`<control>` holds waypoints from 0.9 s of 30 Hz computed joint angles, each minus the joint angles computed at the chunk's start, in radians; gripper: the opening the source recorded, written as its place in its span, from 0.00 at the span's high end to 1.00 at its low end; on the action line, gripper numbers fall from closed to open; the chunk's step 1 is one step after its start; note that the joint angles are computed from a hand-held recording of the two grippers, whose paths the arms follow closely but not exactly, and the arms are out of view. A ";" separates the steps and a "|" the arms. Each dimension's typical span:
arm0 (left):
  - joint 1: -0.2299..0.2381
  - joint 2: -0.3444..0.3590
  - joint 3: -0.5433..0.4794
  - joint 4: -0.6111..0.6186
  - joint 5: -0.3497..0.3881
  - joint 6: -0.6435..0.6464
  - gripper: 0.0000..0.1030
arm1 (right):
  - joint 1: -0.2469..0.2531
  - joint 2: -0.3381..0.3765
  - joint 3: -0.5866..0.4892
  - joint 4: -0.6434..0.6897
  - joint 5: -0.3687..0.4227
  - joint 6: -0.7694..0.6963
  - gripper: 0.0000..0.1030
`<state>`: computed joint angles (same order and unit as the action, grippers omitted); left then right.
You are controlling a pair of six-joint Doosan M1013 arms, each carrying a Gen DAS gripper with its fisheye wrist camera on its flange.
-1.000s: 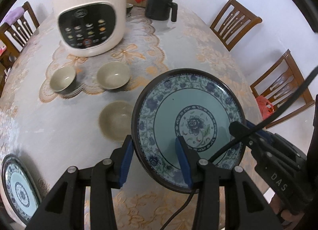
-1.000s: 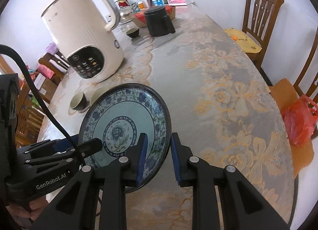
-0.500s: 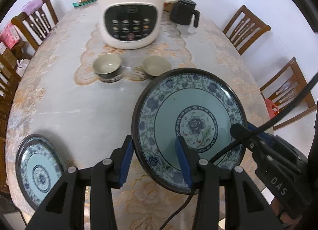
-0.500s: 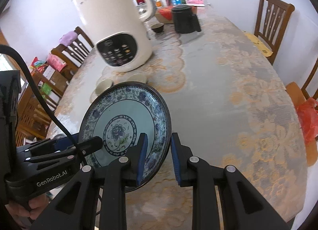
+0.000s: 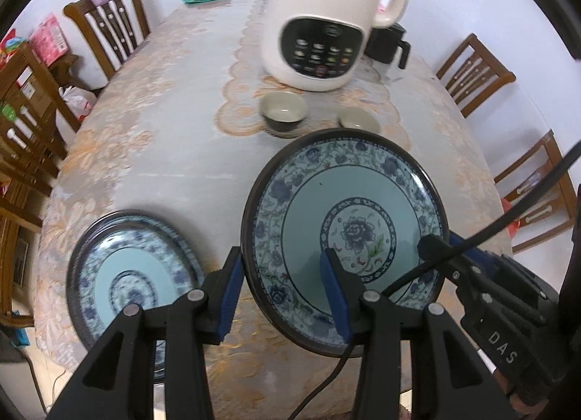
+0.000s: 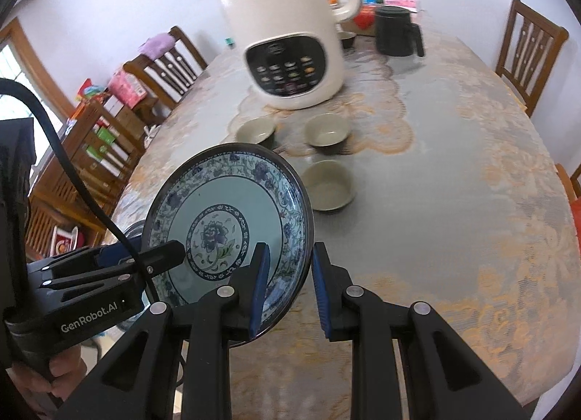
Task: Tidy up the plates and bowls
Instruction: 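Lift the medium plate with the left tool and carry it toward the plate stack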
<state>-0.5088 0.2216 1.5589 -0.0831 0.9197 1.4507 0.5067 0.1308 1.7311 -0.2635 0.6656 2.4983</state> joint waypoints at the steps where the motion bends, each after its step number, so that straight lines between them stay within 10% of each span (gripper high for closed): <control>1: 0.008 -0.005 0.005 0.000 0.000 -0.002 0.56 | 0.007 0.007 -0.008 0.004 0.002 -0.006 0.75; 27: 0.171 -0.064 0.113 0.012 -0.001 -0.001 0.56 | 0.123 0.153 -0.154 0.116 0.051 -0.129 0.75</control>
<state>-0.3378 0.1576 1.6720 -0.0715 0.9189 1.4500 0.6299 0.2842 1.5773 -0.1474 0.7167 2.3698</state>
